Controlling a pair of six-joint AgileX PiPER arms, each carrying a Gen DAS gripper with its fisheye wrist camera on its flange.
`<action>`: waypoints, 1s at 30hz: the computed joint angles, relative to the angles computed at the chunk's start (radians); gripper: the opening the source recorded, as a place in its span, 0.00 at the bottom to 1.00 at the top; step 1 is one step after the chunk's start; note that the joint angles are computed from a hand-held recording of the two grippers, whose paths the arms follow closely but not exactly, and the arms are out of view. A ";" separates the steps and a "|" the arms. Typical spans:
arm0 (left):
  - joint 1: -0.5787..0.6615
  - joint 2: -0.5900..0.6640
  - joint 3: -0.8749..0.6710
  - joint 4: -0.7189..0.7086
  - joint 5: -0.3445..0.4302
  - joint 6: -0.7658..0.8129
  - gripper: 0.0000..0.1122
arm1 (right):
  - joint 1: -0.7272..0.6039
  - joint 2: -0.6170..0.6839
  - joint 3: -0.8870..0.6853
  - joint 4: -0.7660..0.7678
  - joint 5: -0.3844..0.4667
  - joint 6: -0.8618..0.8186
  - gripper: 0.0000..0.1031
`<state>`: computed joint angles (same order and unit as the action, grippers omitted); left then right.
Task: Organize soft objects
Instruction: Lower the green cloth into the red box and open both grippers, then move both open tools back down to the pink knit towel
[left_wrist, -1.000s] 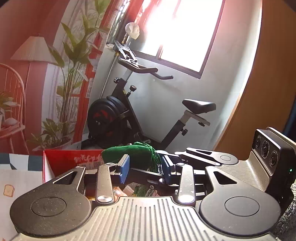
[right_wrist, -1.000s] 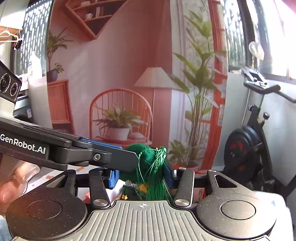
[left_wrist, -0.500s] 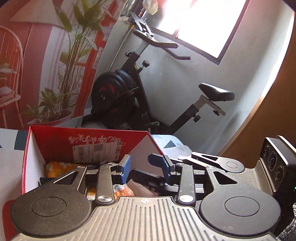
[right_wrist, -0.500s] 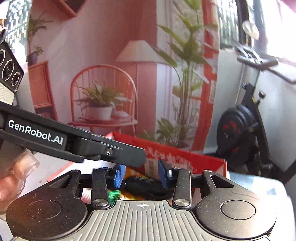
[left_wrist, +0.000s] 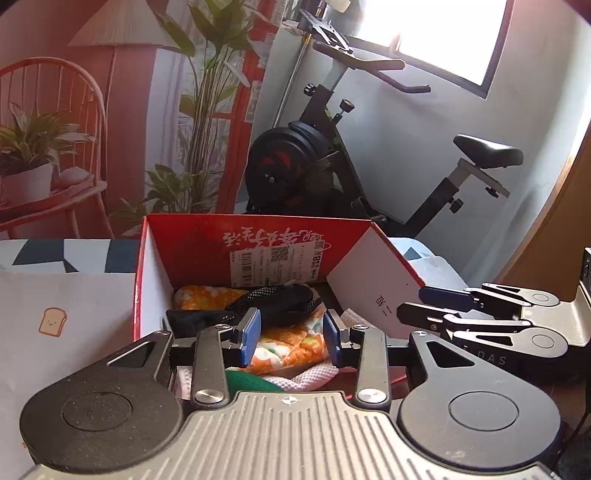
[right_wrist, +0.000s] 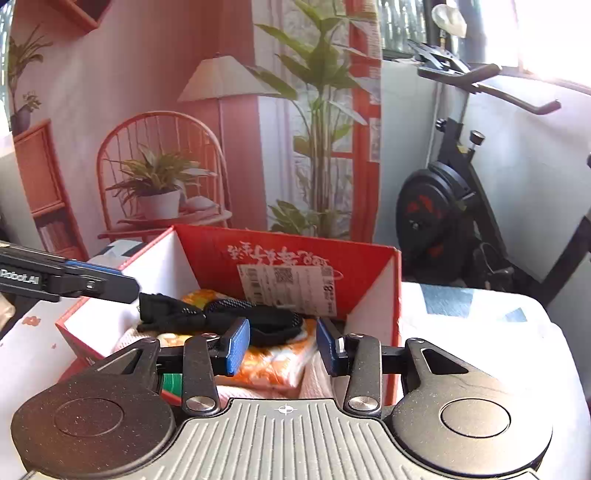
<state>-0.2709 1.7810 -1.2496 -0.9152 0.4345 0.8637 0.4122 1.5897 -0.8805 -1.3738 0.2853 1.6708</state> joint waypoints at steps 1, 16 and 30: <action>0.001 -0.015 0.019 0.010 -0.009 -0.004 0.35 | 0.010 -0.010 0.014 -0.002 0.018 0.018 0.37; 0.004 -0.223 0.248 0.167 -0.131 -0.098 0.55 | 0.206 -0.176 0.205 -0.052 0.264 0.239 0.81; 0.022 -0.274 0.358 0.194 -0.193 -0.166 0.88 | 0.291 -0.213 0.295 -0.022 0.355 0.314 0.99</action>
<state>-0.2485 1.5067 -0.8913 -0.7215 0.2410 0.6979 0.7031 1.3768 -0.5857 -1.3960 0.6404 1.9848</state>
